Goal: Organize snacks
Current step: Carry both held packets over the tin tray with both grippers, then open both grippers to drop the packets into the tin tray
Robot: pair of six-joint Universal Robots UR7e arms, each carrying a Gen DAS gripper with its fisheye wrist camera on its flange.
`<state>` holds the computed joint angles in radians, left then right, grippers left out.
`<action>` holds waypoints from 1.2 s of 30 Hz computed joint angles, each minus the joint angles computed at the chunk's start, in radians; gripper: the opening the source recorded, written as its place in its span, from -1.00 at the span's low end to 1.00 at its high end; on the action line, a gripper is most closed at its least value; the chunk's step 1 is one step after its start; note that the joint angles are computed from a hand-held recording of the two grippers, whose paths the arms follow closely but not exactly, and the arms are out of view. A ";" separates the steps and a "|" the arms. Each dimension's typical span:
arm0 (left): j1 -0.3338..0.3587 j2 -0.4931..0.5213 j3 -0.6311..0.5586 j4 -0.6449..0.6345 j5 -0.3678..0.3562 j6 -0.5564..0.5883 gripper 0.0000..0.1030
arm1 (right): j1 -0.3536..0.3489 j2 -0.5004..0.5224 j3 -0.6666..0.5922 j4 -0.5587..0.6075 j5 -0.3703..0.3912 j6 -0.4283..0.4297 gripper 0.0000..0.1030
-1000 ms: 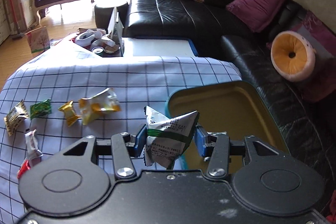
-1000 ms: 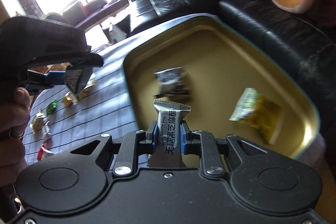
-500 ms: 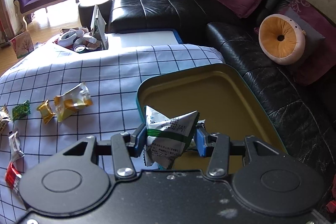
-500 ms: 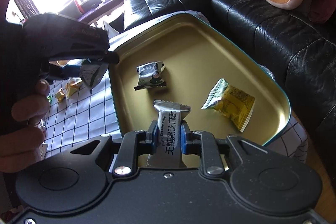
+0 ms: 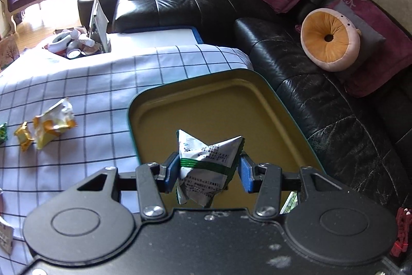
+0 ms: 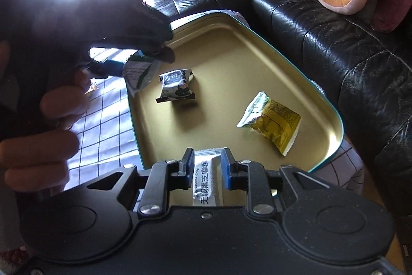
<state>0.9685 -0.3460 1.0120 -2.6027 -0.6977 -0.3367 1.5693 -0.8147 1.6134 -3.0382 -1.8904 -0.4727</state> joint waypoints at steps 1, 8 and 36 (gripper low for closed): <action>0.002 0.008 -0.014 0.008 -0.005 -0.003 -0.03 | 0.000 -0.001 0.000 0.001 -0.004 -0.001 -0.36; 0.004 0.048 -0.079 0.069 0.006 -0.037 -0.02 | 0.002 -0.010 0.007 -0.006 -0.034 -0.007 -0.36; -0.010 0.052 -0.058 0.020 0.038 0.046 -0.01 | 0.014 -0.009 0.010 -0.014 -0.070 -0.022 -0.36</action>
